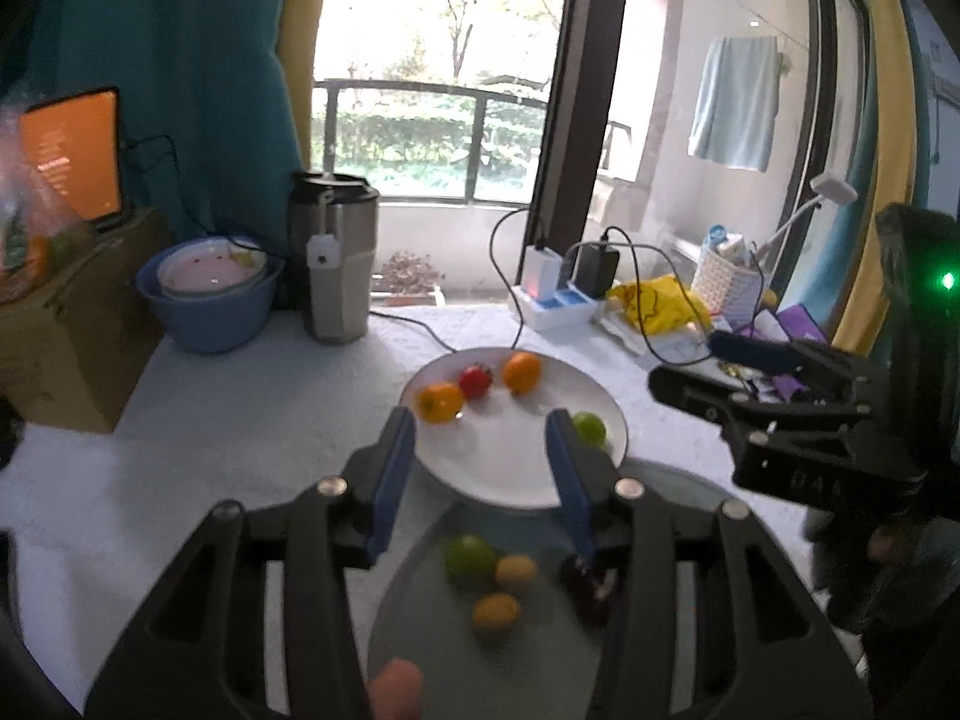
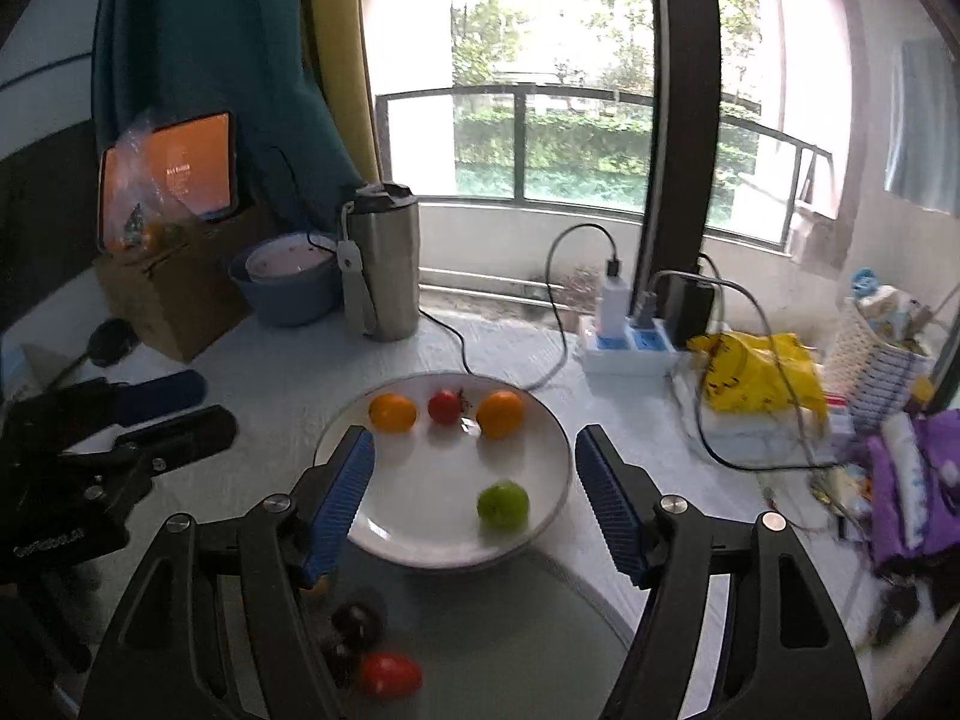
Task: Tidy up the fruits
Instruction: 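Open both grippers to release the oranges and lift away, then move the right gripper to the large red tomato while the left gripper approaches a brown kiwi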
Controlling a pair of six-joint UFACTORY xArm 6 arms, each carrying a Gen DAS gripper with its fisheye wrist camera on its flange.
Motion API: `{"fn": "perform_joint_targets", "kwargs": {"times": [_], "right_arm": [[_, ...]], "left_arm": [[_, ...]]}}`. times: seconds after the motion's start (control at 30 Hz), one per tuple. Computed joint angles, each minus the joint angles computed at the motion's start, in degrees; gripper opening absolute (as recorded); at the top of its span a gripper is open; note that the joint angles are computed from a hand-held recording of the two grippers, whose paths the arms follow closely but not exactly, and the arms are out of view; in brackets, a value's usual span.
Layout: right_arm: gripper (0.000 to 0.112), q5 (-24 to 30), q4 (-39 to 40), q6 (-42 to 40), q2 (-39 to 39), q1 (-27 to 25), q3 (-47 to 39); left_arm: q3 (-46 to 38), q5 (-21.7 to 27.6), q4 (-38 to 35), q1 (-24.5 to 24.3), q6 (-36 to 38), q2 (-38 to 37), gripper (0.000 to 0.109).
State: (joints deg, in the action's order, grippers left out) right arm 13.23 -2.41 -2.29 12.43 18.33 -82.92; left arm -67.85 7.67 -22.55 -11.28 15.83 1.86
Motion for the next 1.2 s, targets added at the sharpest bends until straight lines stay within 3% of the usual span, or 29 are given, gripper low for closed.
{"fn": "perform_joint_targets", "kwargs": {"times": [0.1, 0.3, 0.4, 0.67, 0.77, 1.2], "right_arm": [[0.073, 0.2, -9.6, 9.5, -2.9, -0.4, 3.7], [0.073, 2.7, -1.7, 3.1, -6.9, 0.2, 9.1], [0.073, 5.7, 3.5, -1.0, -8.0, 0.2, 10.6], [0.073, 9.4, 4.4, -2.3, -8.0, 0.1, 13.2], [0.073, 9.6, 5.6, -3.2, -7.6, 0.4, 13.4], [0.073, 10.9, 14.6, -9.9, -5.1, 0.9, 11.7]], "left_arm": [[4.4, -1.8, 9.6, 0.3, -8.4, -2.8, 0.047], [10.0, -0.3, 12.9, -0.5, -12.1, -7.1, 0.047], [11.8, 0.3, 12.6, -1.1, -12.4, -7.6, 0.047], [12.6, 1.8, 12.0, -2.1, -11.4, -5.8, 0.047], [11.6, 3.1, 5.8, -2.3, -7.1, -5.0, 0.047], [8.3, 5.7, 5.8, -1.8, -5.7, -0.3, 0.047]]}}
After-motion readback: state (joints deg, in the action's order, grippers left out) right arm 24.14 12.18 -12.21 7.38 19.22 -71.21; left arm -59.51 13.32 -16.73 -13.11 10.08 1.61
